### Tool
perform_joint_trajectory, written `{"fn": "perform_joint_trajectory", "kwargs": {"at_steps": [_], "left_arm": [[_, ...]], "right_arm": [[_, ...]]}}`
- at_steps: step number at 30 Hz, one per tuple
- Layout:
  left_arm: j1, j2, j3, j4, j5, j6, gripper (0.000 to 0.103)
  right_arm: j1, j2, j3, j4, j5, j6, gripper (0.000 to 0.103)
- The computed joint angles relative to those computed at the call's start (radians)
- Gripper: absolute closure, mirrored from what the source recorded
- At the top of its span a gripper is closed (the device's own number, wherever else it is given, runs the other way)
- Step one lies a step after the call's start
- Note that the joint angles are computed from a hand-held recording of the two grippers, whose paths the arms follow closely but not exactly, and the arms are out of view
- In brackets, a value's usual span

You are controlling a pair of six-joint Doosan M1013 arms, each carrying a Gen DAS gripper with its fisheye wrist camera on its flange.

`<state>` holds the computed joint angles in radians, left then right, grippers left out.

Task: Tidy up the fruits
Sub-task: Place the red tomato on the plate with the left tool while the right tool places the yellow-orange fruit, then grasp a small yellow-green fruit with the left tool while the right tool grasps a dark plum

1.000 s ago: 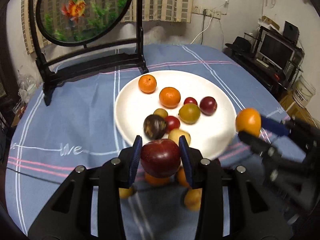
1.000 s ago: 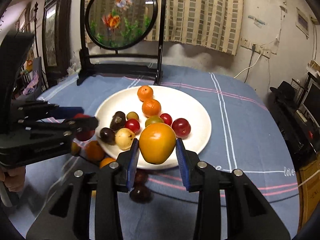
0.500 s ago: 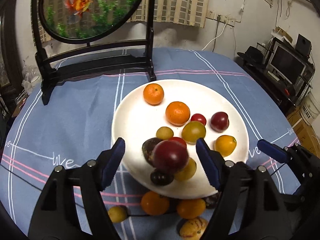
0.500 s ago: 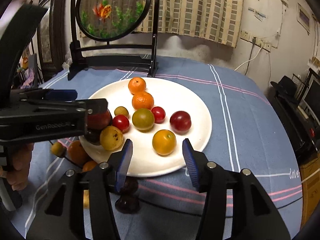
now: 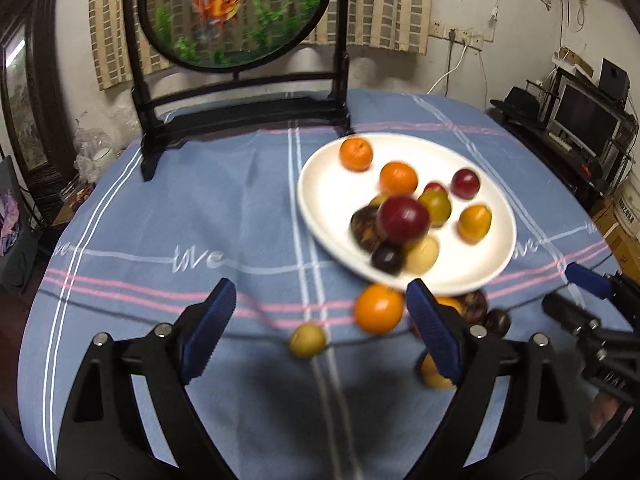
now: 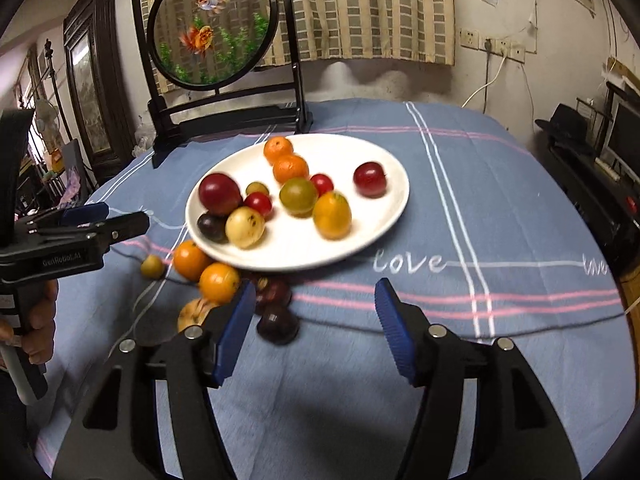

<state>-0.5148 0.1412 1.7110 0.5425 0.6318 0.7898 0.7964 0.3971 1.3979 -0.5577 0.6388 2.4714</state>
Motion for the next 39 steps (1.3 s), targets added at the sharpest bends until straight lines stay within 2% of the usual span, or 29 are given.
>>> {"fn": "perform_joint_trajectory", "kwargs": {"at_steps": [6, 13, 15, 20, 22, 24, 26, 34, 39], "left_arm": [[-0.004, -0.008, 0.034, 0.012, 0.029, 0.008, 0.014], [-0.005, 0.008, 0.043, 0.002, 0.054, 0.054, 0.018], [-0.003, 0.02, 0.035, -0.005, 0.062, 0.069, 0.029], [0.007, 0.061, 0.0, -0.043, 0.086, 0.099, 0.038], [0.01, 0.074, -0.012, -0.056, 0.097, 0.11, 0.055], [0.015, 0.075, -0.01, -0.069, 0.077, 0.106, 0.072], [0.01, 0.071, -0.005, -0.039, 0.074, 0.09, 0.076], [0.014, 0.017, 0.03, -0.111, 0.017, 0.079, 0.078], [0.004, 0.008, 0.042, -0.149, -0.01, 0.14, 0.078]], "right_arm": [[0.008, -0.009, 0.021, 0.006, -0.019, -0.01, 0.041], [-0.002, -0.007, 0.02, 0.104, -0.025, -0.095, 0.041], [-0.002, -0.005, 0.017, 0.116, -0.02, -0.109, 0.041], [0.0, -0.005, 0.015, 0.13, -0.015, -0.134, 0.041], [0.001, -0.004, 0.014, 0.134, -0.01, -0.141, 0.041], [0.001, -0.002, 0.012, 0.131, -0.001, -0.147, 0.041], [0.003, 0.0, 0.009, 0.123, 0.008, -0.147, 0.041], [0.014, 0.015, -0.005, 0.099, 0.049, -0.177, 0.041], [0.018, 0.049, -0.048, 0.133, 0.111, -0.227, 0.041]]}}
